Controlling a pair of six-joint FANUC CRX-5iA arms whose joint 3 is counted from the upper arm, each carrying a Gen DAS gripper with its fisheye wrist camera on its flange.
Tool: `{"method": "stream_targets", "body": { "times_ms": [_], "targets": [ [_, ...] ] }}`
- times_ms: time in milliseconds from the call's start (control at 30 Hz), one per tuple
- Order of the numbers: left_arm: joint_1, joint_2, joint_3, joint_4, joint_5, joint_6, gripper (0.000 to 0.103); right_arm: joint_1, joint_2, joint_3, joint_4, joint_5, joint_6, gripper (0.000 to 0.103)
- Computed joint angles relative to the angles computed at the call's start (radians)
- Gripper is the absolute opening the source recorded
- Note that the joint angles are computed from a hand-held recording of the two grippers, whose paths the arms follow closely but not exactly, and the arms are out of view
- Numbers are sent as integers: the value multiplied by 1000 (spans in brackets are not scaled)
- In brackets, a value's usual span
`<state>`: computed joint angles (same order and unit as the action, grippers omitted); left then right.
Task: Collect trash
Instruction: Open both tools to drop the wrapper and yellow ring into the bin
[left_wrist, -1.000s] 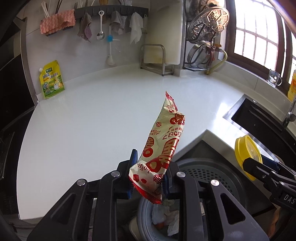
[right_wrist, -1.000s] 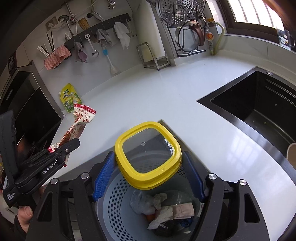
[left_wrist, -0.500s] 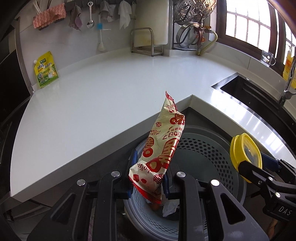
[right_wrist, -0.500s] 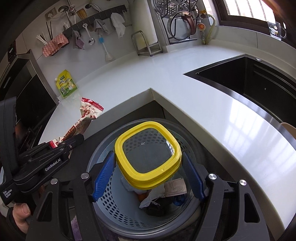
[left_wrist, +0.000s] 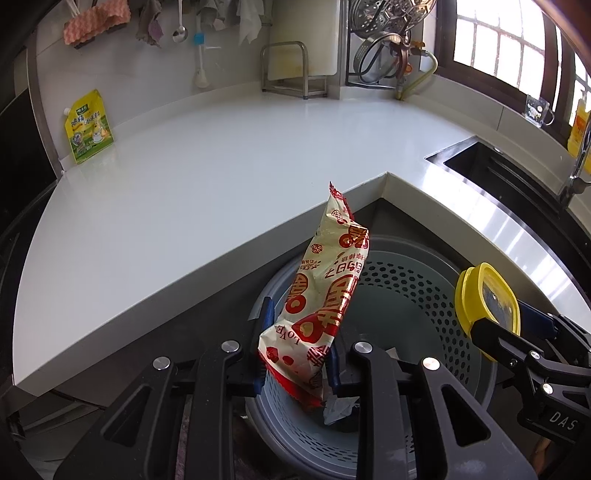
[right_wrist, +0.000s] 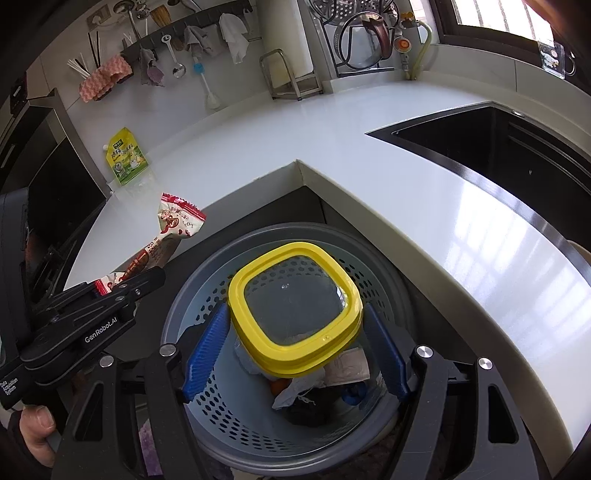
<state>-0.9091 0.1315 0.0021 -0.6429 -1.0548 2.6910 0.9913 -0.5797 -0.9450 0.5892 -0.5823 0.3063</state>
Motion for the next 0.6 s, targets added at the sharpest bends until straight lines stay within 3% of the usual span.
{"method": "stream_targets", "body": {
  "times_ms": [133,200,267,300,600],
  "targets": [
    [-8,0,1,-10,-3,5,27,2,-2,-1,6,-8,-3,71],
    [-10,1,4,-17,-8,11,34,-3,-10,-2,-1,-5,-1,72],
    [-15,-3,2,-28,-10,28,56,-9,-22,-10,7,0,-16,75],
    [-21,-5,2,-39,-14,40,59,-10,-28,-14,13,1,-22,75],
    [-27,-5,8,-44,-24,43,64,-12,-44,-24,24,4,-31,75]
  ]
}}
